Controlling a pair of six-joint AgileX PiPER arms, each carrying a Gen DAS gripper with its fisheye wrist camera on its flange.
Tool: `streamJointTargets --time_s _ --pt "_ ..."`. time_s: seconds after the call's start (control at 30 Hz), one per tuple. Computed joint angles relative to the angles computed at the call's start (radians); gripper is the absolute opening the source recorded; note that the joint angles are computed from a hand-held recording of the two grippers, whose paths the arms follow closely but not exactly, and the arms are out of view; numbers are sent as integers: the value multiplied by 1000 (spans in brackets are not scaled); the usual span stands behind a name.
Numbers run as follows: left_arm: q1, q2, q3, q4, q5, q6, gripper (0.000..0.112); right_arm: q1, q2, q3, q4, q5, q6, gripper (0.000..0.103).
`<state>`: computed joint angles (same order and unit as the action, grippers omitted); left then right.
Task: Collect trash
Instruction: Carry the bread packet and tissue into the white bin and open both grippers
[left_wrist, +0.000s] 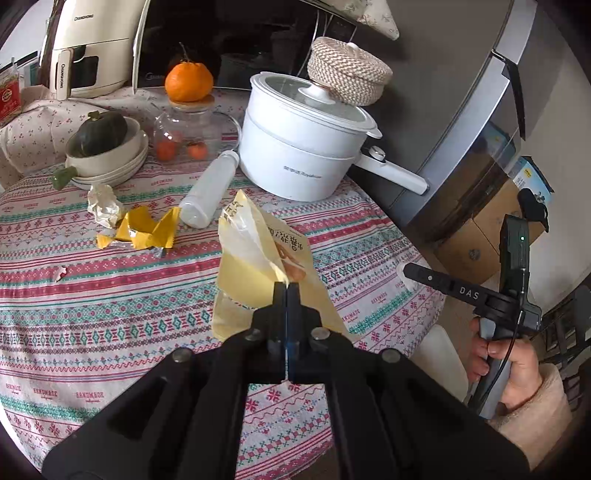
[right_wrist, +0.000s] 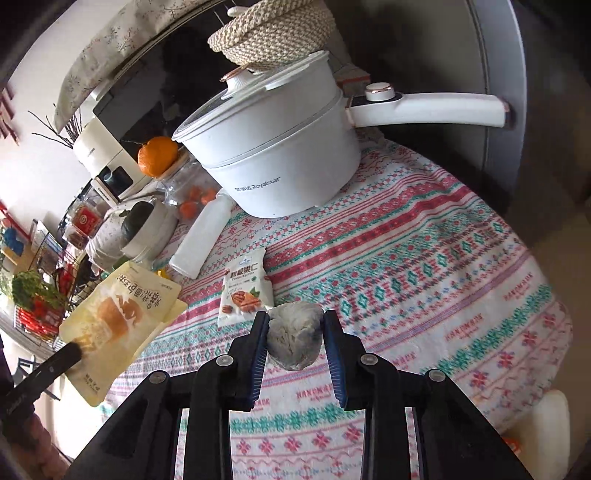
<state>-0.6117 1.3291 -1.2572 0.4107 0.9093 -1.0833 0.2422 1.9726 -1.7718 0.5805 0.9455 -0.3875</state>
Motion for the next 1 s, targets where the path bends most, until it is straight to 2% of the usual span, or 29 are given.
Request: streamJointTargets --time_s 0.17,0.33,0.43,0.63,0.83,1.0 --pt "-135 93 -89 32 5 -2 0 -188 -208 219 -2 35 -84 30" --pt "-235 220 -202 5 1 42 0 -392 -304 323 -32 90 -117 30" --pt "-277 305 -283 -43 -1 99 0 -511 -302 332 16 149 -143 30" --pt "-345 526 -507 -161 23 258 0 -661 -302 350 57 215 -201 31" --pt "-373 760 -778 -277 117 370 0 -720 -273 344 37 248 -209 31" --pt "-376 891 -938 -292 171 409 0 -762 -241 333 13 263 -214 31"
